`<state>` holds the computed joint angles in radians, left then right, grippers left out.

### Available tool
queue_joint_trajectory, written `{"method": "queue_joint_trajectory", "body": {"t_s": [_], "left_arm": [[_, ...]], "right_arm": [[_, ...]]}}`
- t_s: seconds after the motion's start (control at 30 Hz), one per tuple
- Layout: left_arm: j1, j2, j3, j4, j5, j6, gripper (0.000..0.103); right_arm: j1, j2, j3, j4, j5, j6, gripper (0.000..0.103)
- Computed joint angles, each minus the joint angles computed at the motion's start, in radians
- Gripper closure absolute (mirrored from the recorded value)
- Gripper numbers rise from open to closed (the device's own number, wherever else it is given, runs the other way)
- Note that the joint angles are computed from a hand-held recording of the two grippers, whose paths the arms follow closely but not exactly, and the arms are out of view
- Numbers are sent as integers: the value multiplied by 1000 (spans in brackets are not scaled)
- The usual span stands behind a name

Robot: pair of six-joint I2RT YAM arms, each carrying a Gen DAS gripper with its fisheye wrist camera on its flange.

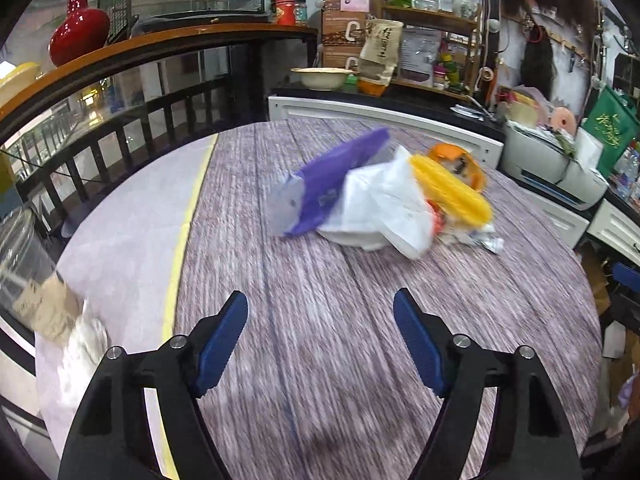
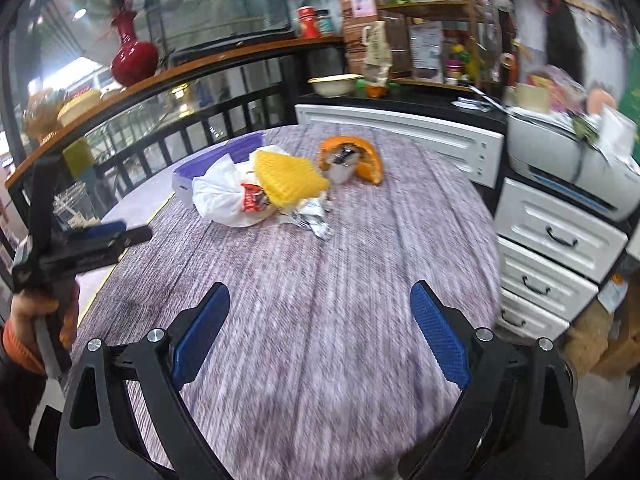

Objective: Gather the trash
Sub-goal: 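Grasp the purple plastic bag with the left gripper while the right gripper grasps the yellow foam net, then carry the yellow foam net to the bin and release it with the right gripper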

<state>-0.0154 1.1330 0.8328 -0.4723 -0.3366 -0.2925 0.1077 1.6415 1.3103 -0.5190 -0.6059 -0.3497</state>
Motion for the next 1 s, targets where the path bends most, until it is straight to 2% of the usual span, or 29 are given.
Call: {"method": "queue_joint_trajectory", "body": {"t_s": [0.17,0.3,0.4,0.5,0.57,0.63,0.73,1.0], "left_arm": [[107,127,90,54,41,73,35],[163,242,169,89,73,136,41],[192,313,225,89,102,164,49],[211,354,255,95,142,177,58],[212,371,260,95,149,182,74],[210,374,249,110,142,173,78],[210,360,228,127,140,163,84],[201,245,162,142,82,92,91]], "right_arm": [[99,110,128,21,59,9,13],[188,206,236,43,116,-20,22],[245,307,346,47,184,-33,30],[278,396,454,24,192,-44,32],[300,433,489,26,247,-55,43],[304,482,554,-20,256,-47,69],[292,466,526,17,238,-34,85],[235,327,381,106,132,48,89]]}}
